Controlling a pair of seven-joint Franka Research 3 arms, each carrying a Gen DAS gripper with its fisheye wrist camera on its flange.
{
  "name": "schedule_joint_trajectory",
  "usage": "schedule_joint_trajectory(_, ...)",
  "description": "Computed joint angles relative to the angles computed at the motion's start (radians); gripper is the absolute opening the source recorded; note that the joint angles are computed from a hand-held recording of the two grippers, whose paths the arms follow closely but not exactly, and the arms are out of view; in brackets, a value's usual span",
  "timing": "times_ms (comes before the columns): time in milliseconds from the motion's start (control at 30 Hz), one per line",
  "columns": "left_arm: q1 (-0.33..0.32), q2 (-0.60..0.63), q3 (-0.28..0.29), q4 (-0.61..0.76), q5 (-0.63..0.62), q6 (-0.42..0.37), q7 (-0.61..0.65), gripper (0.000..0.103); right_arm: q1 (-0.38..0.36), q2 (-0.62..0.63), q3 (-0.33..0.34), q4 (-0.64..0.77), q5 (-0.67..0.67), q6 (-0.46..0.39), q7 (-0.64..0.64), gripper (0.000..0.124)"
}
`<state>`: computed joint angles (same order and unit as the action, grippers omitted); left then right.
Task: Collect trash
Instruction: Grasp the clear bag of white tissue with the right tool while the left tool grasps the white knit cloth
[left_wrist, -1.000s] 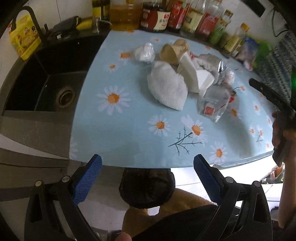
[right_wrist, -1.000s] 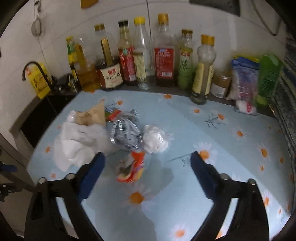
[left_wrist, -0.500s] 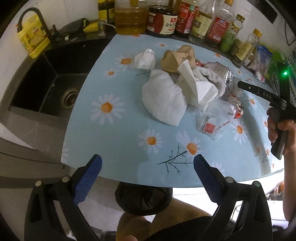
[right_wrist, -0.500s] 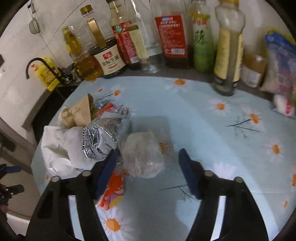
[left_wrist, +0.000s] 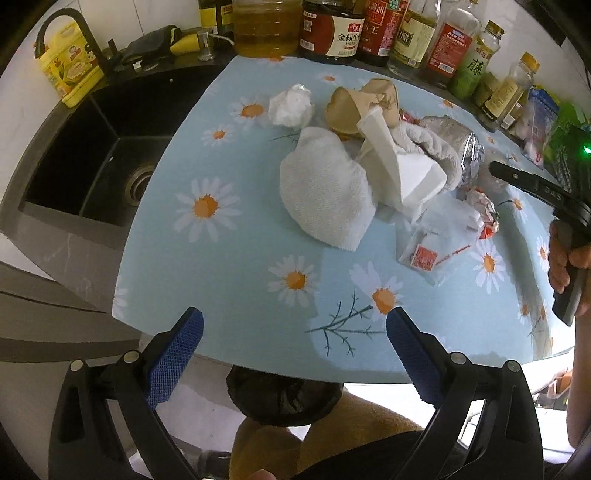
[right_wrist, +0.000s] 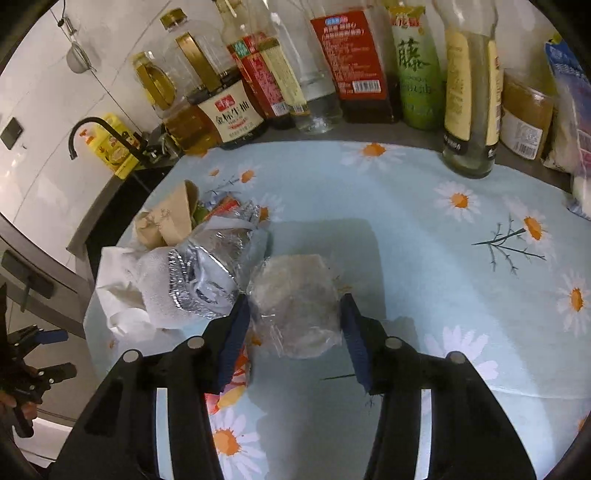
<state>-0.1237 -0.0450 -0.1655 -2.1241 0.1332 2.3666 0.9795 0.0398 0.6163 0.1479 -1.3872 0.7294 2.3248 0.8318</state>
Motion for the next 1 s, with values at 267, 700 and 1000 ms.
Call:
schedule_joint_trajectory(267,-0.003,0.075,-0.005,0.097,0.048,-0.005,0.046,0.096,-0.057,-0.092,0.016,-0.112,0.137,0.030,-0.083,0.051)
schedule_joint_trajectory(700,-0.009,0.254,0.001,0.281,0.203,-0.051,0.206,0.095,-0.027,-0.287,-0.041,-0.363,0.257,0.133,-0.164,0.051)
schedule_joint_trajectory(1000,0.022,0.282,0.002,0.270,0.167,0.063,0.394,0.095,0.043,-0.504,-0.086,-0.639,0.277,0.298,-0.076,0.051)
